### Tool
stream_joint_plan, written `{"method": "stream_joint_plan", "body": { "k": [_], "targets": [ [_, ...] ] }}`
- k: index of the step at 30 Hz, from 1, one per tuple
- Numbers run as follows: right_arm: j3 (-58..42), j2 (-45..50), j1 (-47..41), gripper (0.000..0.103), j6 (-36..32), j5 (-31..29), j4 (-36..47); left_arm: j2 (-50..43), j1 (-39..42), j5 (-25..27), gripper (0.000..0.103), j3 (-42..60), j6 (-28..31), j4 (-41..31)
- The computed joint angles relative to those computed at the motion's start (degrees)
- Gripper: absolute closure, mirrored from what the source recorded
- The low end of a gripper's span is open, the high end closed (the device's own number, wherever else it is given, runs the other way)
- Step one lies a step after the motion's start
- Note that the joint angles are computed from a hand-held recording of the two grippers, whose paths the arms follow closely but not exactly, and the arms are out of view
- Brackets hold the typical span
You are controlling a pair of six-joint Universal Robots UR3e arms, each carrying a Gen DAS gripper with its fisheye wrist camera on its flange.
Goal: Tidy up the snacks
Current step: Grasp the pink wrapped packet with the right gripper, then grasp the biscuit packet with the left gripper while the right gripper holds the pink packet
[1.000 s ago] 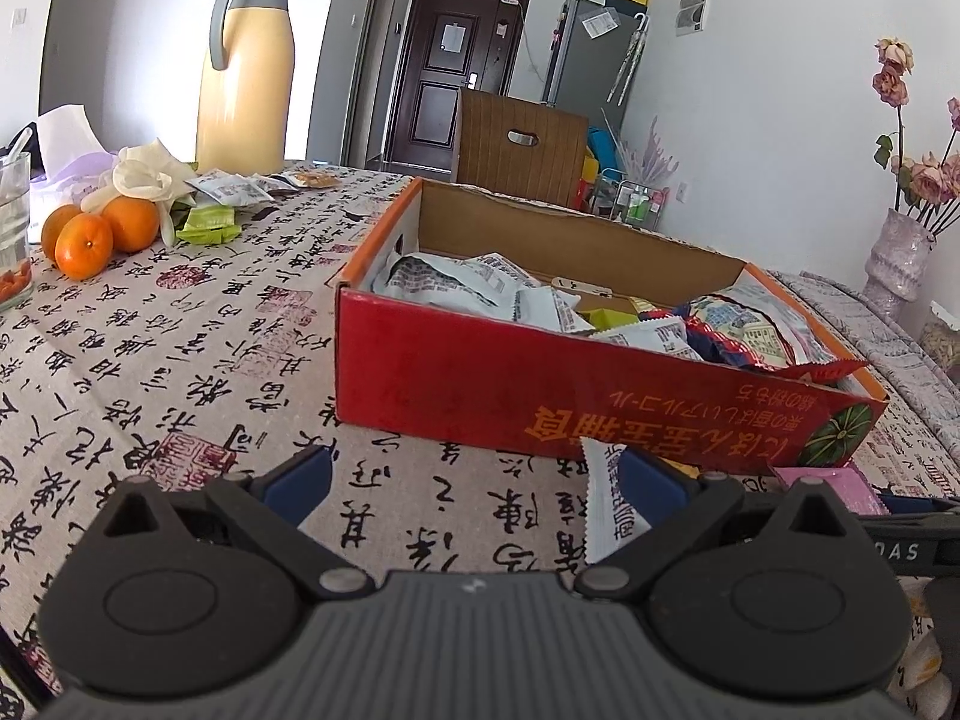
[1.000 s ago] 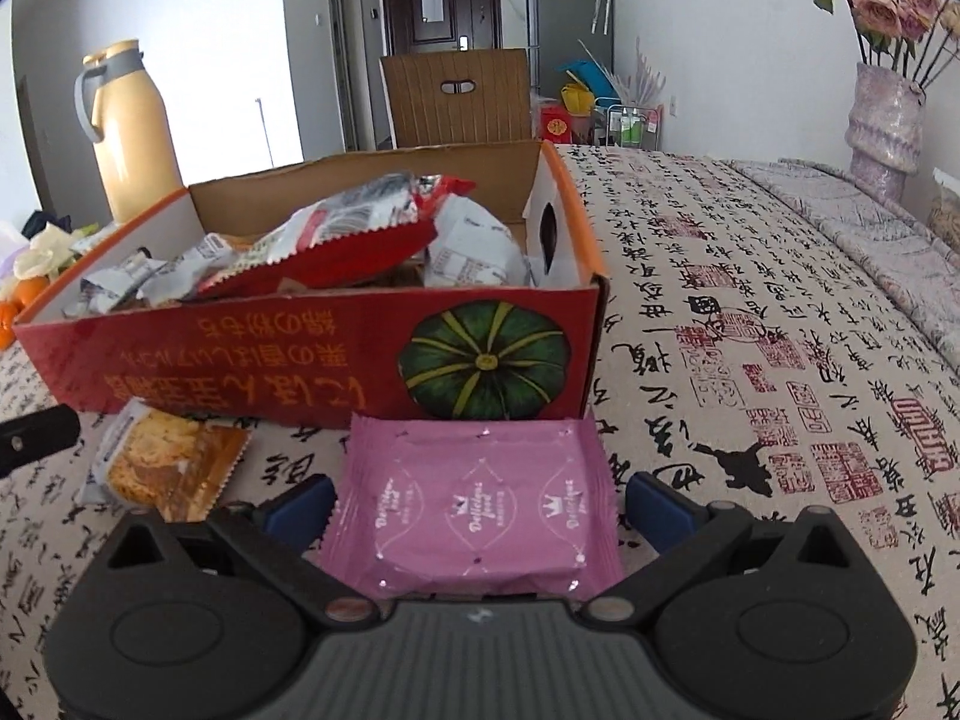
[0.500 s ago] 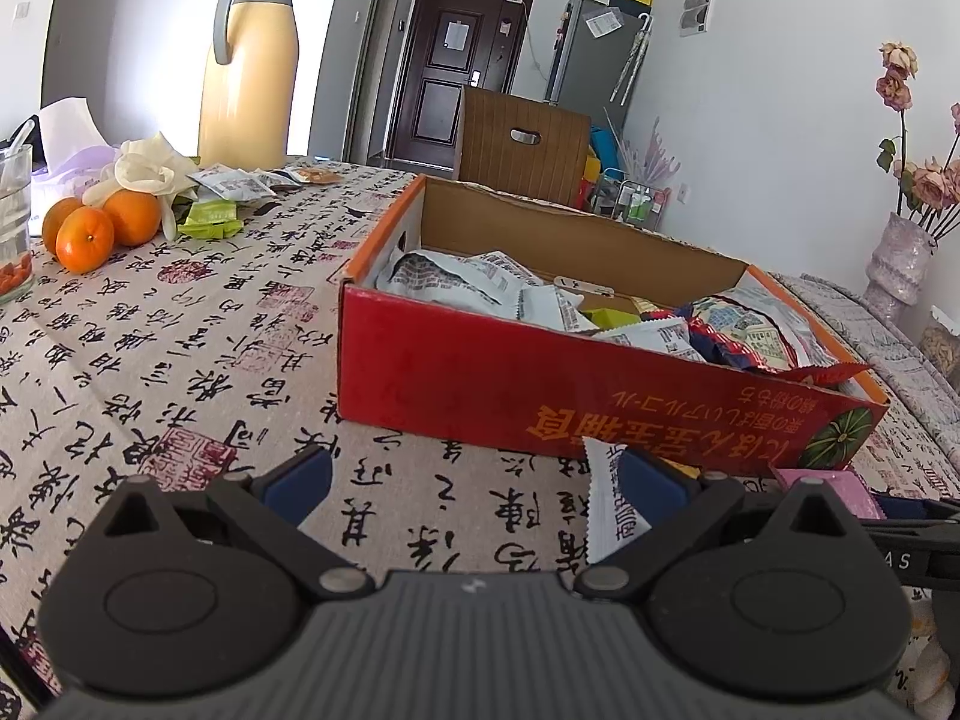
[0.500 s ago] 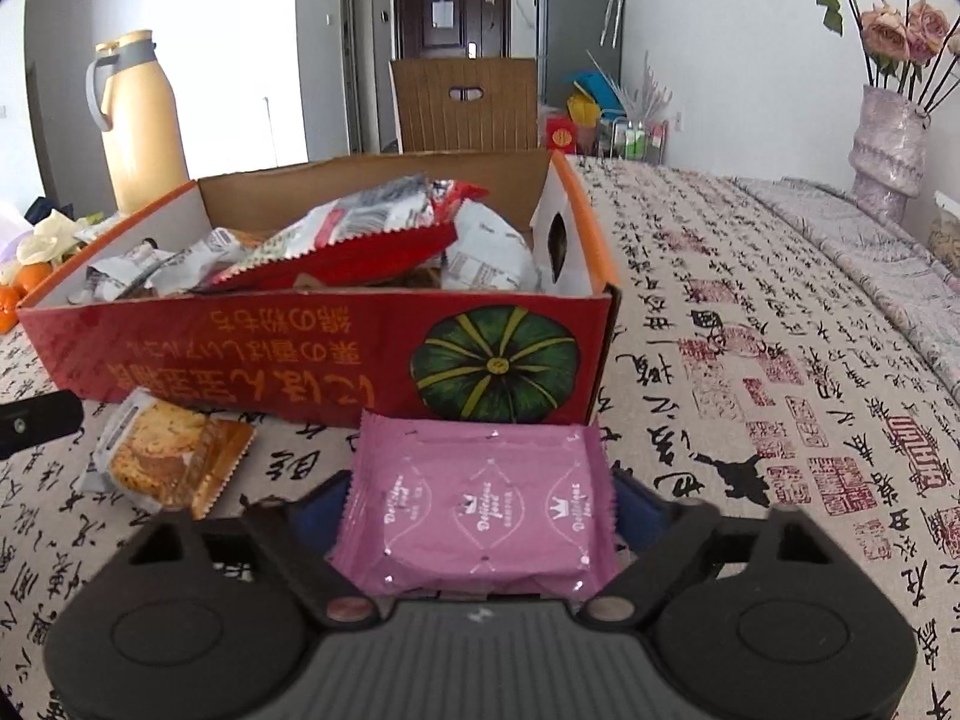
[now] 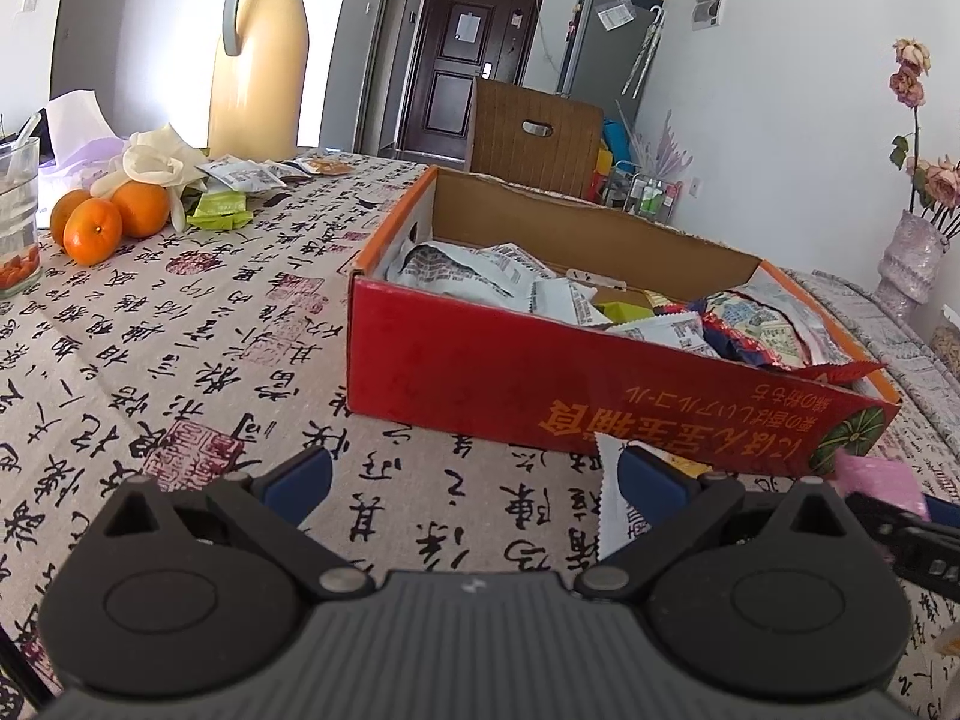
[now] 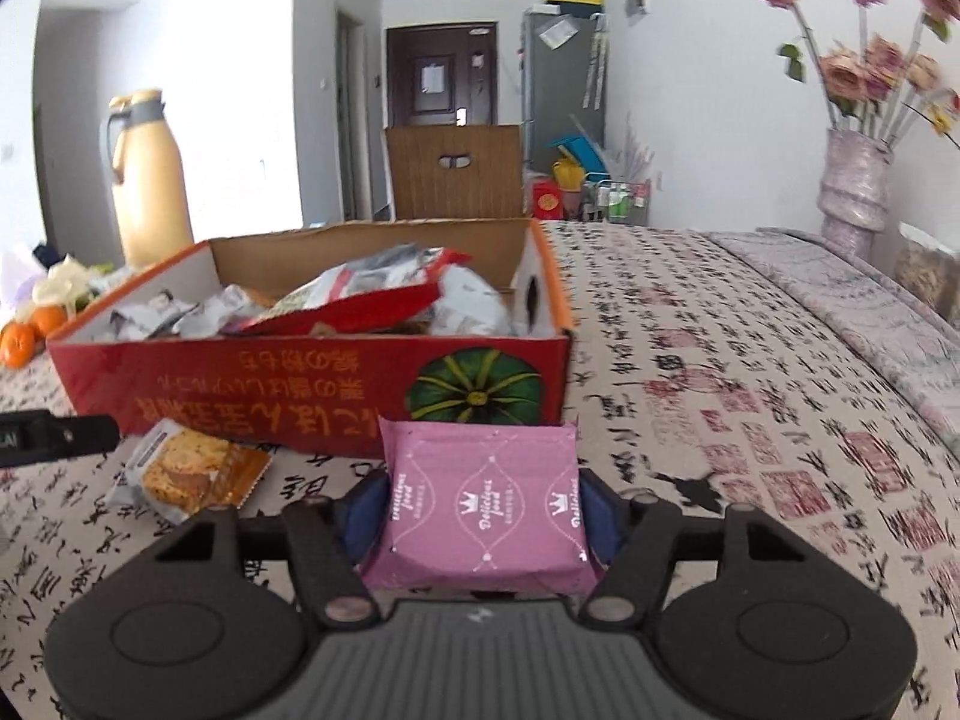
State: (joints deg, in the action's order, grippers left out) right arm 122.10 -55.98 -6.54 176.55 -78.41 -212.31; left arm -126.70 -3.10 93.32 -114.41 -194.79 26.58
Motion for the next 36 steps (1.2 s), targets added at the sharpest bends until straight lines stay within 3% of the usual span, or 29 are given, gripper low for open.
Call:
{"method": "stream_joint_plan", "body": {
  "k": [9, 17, 26, 33, 36],
  "targets": [
    [5.3, 0.4, -5.4, 0.037, 2.5, 2.5, -7.8, 1.9, -3.8, 3.6, 0.0, 5.3, 2.6, -10.3],
    [6.7, 1.0, -7.2, 0.037, 3.4, 5.7, -9.4, -0.6, -10.0, 6.9, 0.0, 17.0, 5.0, -22.8],
    [6.8, 1.8, -7.5, 0.037, 4.5, 6.6, -10.7, -6.9, -14.1, 11.5, 0.0, 29.0, 2.1, -36.3],
    [6.7, 2.2, -7.9, 0.036, 4.5, 7.6, -10.9, -7.6, -13.8, 11.1, 0.001, 28.9, 0.1, -35.3],
    [6.7, 2.4, -8.2, 0.036, 4.6, 8.1, -11.0, -7.0, -13.8, 10.5, 0.016, 27.5, 0.7, -33.1]
  ]
}}
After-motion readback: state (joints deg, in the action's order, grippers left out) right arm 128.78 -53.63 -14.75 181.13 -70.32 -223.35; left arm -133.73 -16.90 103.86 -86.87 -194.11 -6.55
